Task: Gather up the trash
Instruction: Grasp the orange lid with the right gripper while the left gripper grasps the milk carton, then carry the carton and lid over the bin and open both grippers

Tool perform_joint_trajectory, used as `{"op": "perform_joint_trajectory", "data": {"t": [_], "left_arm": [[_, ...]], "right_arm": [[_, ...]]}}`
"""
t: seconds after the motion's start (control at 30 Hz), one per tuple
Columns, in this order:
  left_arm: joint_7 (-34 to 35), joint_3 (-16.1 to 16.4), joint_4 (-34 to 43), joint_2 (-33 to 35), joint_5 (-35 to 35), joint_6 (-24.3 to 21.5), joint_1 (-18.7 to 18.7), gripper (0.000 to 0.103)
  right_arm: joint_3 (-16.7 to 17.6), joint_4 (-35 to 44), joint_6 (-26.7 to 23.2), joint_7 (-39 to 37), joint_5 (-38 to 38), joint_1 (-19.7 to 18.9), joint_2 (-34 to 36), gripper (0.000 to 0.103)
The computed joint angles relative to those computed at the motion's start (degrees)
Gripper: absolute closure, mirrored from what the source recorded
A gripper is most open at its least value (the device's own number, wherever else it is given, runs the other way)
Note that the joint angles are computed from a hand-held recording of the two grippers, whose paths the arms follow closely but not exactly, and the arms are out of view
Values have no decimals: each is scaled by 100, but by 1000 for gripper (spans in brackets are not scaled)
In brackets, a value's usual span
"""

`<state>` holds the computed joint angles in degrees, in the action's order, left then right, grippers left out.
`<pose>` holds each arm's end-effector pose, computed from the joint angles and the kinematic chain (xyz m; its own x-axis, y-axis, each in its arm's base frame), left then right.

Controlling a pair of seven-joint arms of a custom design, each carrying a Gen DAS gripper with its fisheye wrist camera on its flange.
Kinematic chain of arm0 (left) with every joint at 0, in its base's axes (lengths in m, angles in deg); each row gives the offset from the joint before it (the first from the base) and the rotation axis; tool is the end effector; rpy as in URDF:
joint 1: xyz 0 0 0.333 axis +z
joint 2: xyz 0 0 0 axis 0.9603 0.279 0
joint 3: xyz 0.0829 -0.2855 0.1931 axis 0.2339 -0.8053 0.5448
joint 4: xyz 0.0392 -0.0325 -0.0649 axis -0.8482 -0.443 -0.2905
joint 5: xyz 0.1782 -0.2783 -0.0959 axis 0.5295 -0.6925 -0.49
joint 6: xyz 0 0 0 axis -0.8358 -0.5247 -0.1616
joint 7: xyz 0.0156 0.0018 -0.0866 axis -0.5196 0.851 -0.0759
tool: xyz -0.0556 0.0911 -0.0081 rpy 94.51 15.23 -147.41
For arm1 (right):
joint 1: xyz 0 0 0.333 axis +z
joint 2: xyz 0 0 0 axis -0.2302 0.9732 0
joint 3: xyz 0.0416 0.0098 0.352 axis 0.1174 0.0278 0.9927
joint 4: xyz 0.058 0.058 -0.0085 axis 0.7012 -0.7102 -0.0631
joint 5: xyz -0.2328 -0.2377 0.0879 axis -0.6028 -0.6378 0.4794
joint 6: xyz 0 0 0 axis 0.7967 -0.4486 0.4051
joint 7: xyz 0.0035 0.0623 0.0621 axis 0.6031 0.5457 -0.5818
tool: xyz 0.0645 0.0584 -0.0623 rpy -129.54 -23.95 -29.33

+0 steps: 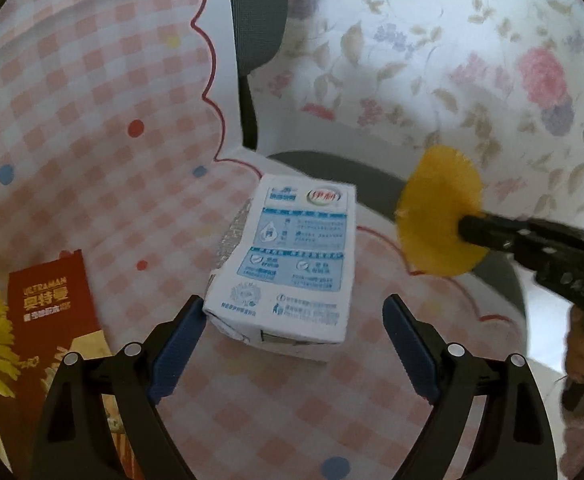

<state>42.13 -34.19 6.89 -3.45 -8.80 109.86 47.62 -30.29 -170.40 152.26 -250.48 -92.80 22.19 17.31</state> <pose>0.6711 -0.4448 0.3928 -0.8457 -0.5228 0.1071 -0.4633 0.6196 -0.6336 0.5163 0.3928 0.4046 -0.3689 -0.9087 -0.1955 -0.6317 0.3994 -0.6644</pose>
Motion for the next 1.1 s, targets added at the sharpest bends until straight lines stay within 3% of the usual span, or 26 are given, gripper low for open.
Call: {"op": "perform_joint_trajectory", "data": {"t": [0.03, 0.13, 0.23, 0.4, 0.57, 0.7, 0.8, 0.93, 1.1], "left_arm": [[-188, 167, 137, 71, 121, -38, -118, 14], [-349, 163, 490, 265, 188, -169, -126, 15], [-196, 27, 382, 223, 121, -14, -47, 27], [16, 29, -840, -386, 38, 967, -30, 30], [636, -648, -2503, -1295, -881, 2108, 560, 30], [1335, -1356, -3608, -1920, -1819, 2900, 1151, 30], [2066, -2116, -4275, -2265, -2553, 3406, 1779, 30], [3044, -3290, -5022, -2571, -3484, 4047, 2721, 30], [3843, -5108, -5794, -2483, -3961, 4657, 4244, 30]], "right_arm": [[-3, -26, 14, 8, -7, -3, -11, 98], [-2, -68, 11, 54, -36, 13, -45, 98], [12, -112, -42, 96, -66, 42, -95, 98], [72, -208, -289, 361, -221, 168, -258, 98], [240, -234, -614, 467, -302, 333, -385, 98], [380, -204, -847, 571, -299, 506, -422, 98], [470, -166, -1088, 687, -294, 678, -448, 98], [590, -22, -1479, 750, -243, 928, -425, 98], [724, 111, -1977, 910, -140, 1281, -391, 98]]}}
